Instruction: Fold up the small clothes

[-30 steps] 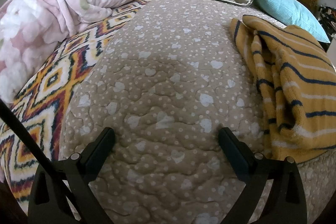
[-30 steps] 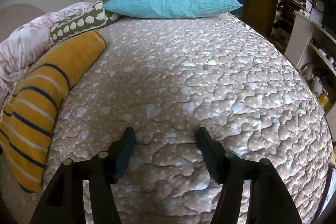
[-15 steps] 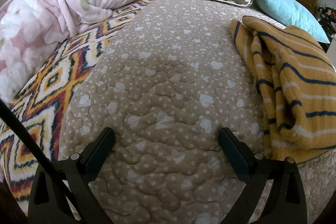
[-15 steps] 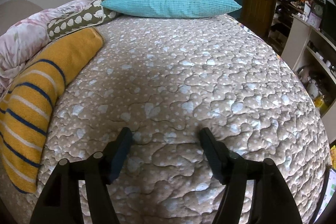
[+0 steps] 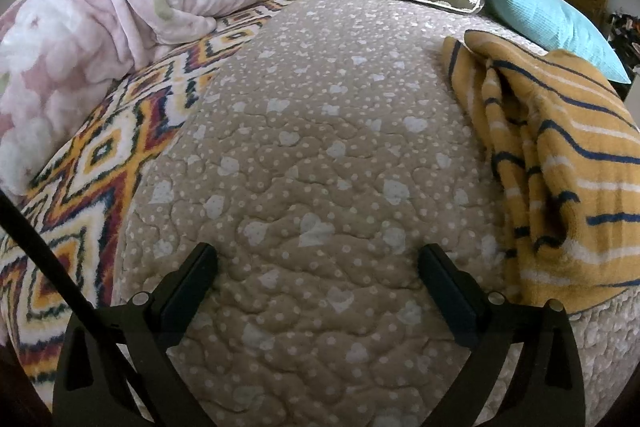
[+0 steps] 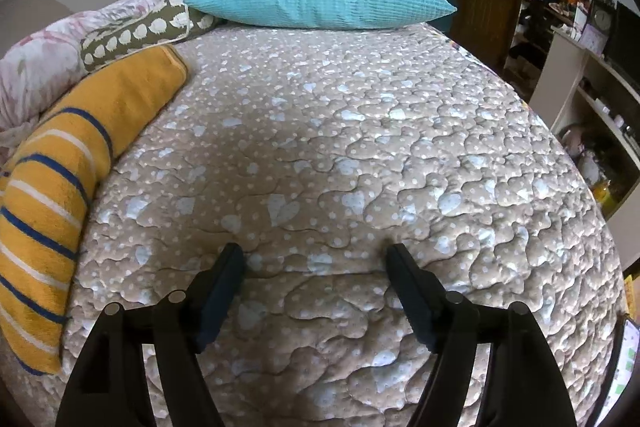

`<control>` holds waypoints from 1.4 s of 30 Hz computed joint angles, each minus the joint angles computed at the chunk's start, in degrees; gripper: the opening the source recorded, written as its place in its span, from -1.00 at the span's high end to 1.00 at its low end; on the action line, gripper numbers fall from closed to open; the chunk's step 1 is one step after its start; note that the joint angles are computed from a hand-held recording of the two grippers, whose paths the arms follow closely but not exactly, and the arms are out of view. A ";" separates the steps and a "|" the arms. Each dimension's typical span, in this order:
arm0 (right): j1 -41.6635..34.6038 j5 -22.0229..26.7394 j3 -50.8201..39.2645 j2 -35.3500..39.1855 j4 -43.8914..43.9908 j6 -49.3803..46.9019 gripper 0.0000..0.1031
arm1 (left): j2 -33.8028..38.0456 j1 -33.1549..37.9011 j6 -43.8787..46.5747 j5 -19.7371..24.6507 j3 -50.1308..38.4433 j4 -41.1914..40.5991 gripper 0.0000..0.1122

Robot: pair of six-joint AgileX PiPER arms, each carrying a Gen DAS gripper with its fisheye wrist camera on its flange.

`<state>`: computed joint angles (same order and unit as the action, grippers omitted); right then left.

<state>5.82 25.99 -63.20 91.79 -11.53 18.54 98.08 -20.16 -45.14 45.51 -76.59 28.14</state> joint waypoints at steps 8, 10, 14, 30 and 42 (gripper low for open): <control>-0.94 -0.51 0.12 0.08 3.87 -2.78 -0.57 | 0.20 0.30 0.19 -0.68 -0.03 -0.75 -0.81; -1.04 -0.51 0.11 0.02 4.15 -3.02 -0.57 | 0.08 0.49 0.32 -1.05 0.15 -0.86 -0.81; -0.33 -0.09 0.03 0.00 1.01 -0.11 -0.57 | 0.05 0.30 0.00 -0.98 0.24 -0.52 -0.81; 0.75 4.25 -2.79 1.22 -2.85 3.17 -0.67 | -0.65 0.38 -0.67 -1.79 1.23 -0.24 -0.81; 9.21 9.58 -19.27 2.83 22.65 -18.81 0.46 | -1.23 -0.34 -2.08 -1.49 1.72 0.84 -0.81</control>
